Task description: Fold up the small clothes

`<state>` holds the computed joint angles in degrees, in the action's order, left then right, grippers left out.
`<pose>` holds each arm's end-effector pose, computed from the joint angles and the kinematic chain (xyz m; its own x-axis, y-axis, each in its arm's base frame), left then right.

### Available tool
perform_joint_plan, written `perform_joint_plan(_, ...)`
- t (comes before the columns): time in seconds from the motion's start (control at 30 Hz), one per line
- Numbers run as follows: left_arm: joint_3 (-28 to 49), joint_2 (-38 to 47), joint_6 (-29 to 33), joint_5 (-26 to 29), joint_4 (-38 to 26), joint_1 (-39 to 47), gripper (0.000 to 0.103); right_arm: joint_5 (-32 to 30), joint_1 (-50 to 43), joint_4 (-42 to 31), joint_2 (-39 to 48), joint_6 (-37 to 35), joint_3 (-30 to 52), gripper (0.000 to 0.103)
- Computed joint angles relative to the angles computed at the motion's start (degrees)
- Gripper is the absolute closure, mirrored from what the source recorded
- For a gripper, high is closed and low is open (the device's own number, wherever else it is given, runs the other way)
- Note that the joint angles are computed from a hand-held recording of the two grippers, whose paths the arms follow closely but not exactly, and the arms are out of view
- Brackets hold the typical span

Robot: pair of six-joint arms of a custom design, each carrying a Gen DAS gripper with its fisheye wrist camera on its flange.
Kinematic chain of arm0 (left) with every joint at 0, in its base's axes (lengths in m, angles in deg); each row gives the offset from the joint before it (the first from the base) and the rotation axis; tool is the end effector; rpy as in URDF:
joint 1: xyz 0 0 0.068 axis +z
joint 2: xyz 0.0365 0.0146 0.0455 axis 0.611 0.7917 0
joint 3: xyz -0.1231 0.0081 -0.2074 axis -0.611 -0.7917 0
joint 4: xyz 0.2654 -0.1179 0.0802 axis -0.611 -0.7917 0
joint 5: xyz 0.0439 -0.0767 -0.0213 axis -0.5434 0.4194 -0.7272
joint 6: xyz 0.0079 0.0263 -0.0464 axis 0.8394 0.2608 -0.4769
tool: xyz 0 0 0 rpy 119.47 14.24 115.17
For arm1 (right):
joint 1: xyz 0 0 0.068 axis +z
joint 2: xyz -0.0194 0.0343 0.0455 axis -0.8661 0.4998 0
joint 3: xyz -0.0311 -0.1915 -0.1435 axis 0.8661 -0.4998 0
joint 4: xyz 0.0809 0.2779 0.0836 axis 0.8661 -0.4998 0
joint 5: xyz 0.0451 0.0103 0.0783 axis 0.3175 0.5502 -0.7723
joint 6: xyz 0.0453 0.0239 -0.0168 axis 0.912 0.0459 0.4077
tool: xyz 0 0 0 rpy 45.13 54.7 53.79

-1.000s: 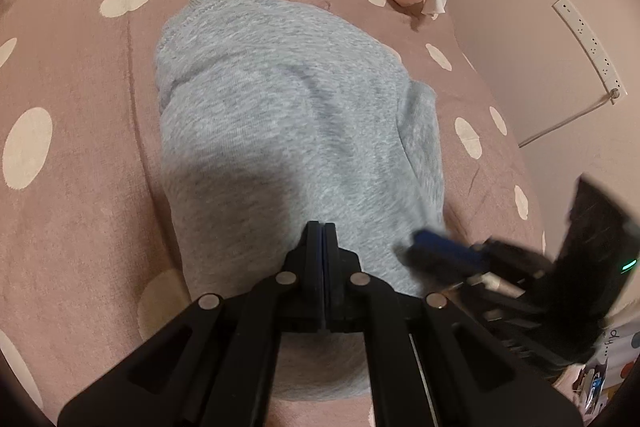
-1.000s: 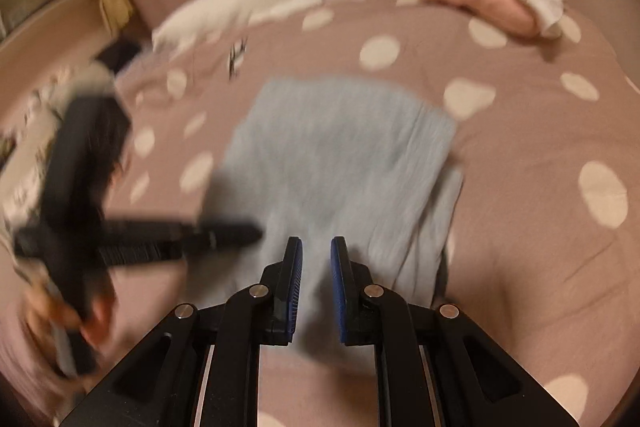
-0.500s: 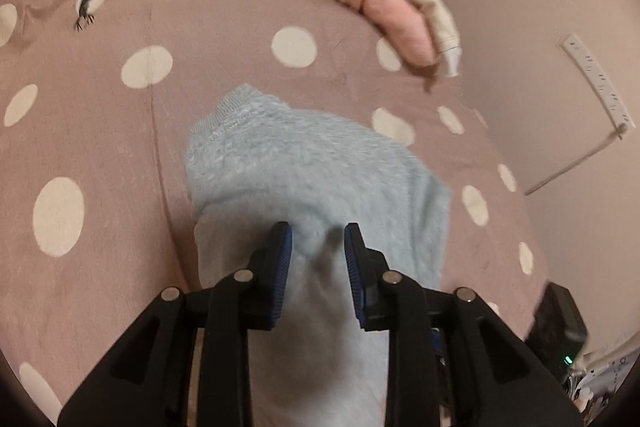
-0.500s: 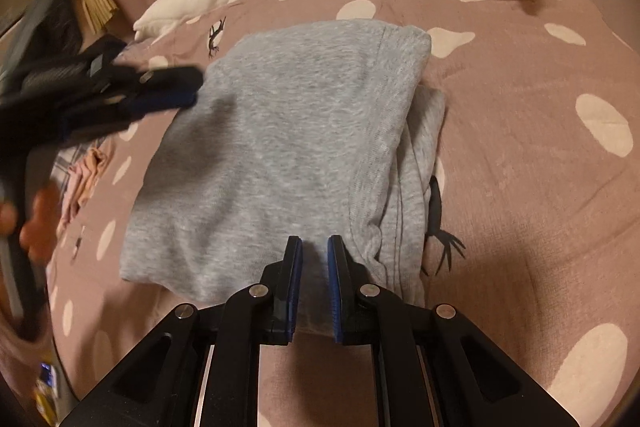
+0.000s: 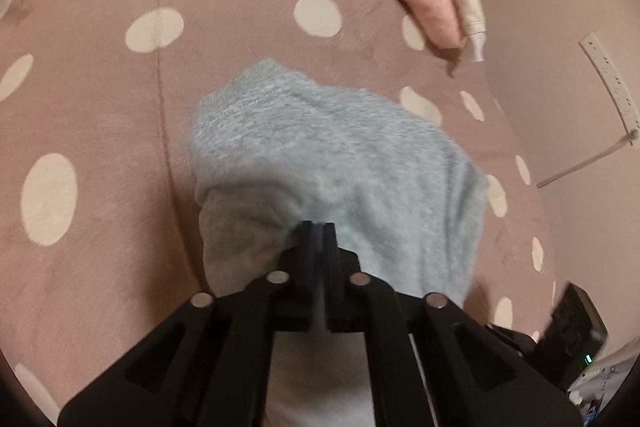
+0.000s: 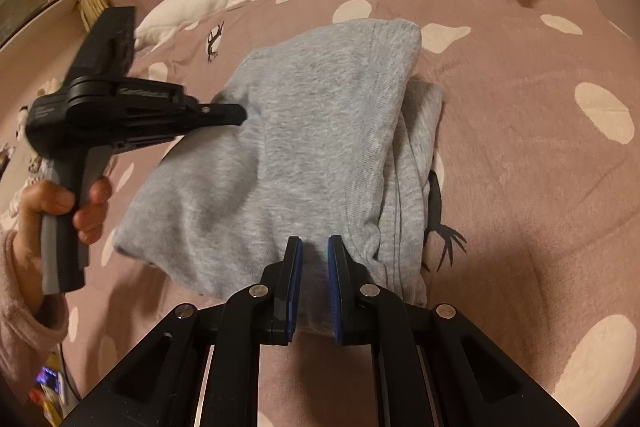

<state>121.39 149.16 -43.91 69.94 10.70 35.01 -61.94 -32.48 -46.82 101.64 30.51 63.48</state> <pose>0.3402 -0.0302 0.1910 -0.8846 -0.0282 -0.4656 0.1760 0.9042 -0.3892 0.2316 0.1290 0.1345 -0.8183 0.0383 -0.5735 -0.2595 0.8657 0.4281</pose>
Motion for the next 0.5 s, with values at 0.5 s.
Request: perform_joint_plan(0.5, -17.5, -25.3, 7.9, -2.4, -4.5, -1.0, 0.071, -1.4, -1.2, -0.5, 1.0, 0.9, 0.9, 0.094)
